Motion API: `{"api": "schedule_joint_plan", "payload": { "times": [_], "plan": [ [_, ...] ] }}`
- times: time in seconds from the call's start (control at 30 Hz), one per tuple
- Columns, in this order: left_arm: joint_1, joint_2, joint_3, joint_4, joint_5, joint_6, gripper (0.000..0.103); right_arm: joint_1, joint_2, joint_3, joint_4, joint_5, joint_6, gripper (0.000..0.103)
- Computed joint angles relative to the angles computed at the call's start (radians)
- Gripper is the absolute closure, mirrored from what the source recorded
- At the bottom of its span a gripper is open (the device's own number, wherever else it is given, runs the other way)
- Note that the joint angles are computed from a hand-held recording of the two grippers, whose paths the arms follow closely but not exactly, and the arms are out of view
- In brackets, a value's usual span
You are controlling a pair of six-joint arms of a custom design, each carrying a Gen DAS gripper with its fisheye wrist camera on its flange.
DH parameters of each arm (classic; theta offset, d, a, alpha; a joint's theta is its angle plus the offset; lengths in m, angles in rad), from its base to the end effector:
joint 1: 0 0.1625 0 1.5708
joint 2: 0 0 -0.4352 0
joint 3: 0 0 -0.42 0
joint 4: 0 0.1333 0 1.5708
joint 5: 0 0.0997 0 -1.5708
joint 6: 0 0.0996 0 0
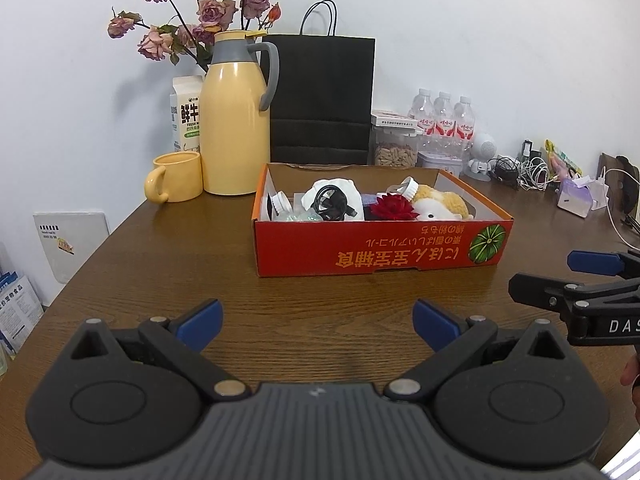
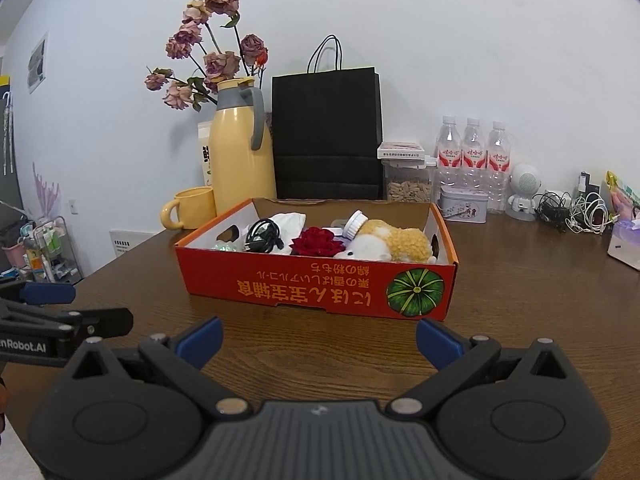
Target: Organize objects
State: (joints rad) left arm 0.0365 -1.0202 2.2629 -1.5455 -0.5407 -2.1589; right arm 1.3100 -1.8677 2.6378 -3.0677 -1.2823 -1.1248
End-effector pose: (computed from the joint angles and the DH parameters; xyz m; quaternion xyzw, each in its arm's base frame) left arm -0.3356 -0.2311 0.0253 0.0622 0.7569 -0.5222 0.3880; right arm 0.0757 -0.3432 0.2811 0.4337 -0.8186 0.3565 0.1213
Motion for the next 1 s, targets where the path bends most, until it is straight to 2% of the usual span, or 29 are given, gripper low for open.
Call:
{"api": "schedule_joint_plan", "payload": {
  "times": [1.0],
  "plan": [
    [0.001, 0.006, -0.006, 0.012, 0.001, -0.01, 0.0, 0.001, 0.001, 0.001, -0.004, -0.001, 0.002, 0.0]
  ]
}}
